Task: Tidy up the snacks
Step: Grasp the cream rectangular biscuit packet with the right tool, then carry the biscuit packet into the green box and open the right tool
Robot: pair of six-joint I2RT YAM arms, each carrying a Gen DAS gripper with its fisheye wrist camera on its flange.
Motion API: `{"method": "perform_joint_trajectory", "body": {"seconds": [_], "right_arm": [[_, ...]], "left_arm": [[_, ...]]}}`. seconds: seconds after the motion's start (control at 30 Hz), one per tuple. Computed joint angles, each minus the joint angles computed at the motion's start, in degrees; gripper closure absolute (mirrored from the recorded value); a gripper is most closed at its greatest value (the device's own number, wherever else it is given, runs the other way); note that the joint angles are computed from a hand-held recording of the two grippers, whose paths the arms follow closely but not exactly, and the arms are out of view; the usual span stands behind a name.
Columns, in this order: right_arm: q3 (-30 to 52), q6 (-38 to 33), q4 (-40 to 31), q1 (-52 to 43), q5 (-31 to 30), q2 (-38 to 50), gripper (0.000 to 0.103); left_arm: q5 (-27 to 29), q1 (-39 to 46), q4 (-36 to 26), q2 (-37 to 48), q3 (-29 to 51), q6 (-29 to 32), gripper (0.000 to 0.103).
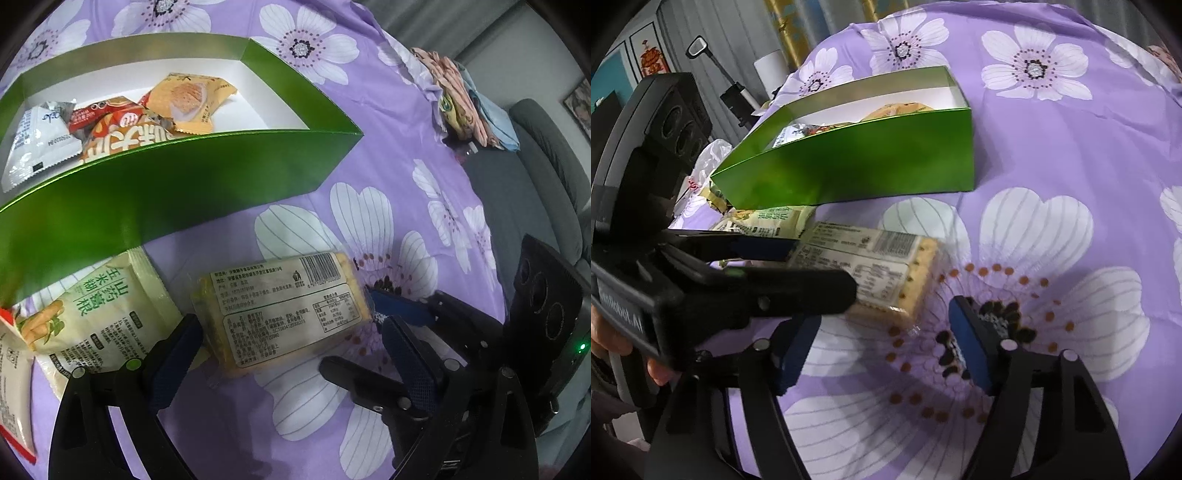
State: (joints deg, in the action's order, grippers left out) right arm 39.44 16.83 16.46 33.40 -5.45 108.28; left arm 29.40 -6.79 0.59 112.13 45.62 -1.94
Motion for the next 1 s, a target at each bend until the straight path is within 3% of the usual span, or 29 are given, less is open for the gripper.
{"method": "perform_joint_trajectory", "body": {"seconds": [0.13, 0.33, 0.63, 1.0], "right_arm": [[1.0, -0.3, -0.3, -0.1, 0.7, 0.9, 0.050], [0.5, 0.0, -0.1, 0.0, 1.1, 0.5, 0.055], [-1.9, 1.2, -0.6, 1.5, 3.4, -3.0, 0.057], [-5.4, 2.0, -3.3, 4.7, 7.3, -14.0, 0.057]], "left_arm": [[0.2, 0.0, -0.4, 0.5, 0.5, 0.1, 0.010], [-1.6, 0.2, -0.3, 0.5, 0.6, 0.3, 0.024], [-2.2, -0.6, -0.7, -1.1, -0.2, 0.2, 0.026], [-1.7, -0.6, -2.1, -13.5, -5.9, 0.6, 0.026]]}}
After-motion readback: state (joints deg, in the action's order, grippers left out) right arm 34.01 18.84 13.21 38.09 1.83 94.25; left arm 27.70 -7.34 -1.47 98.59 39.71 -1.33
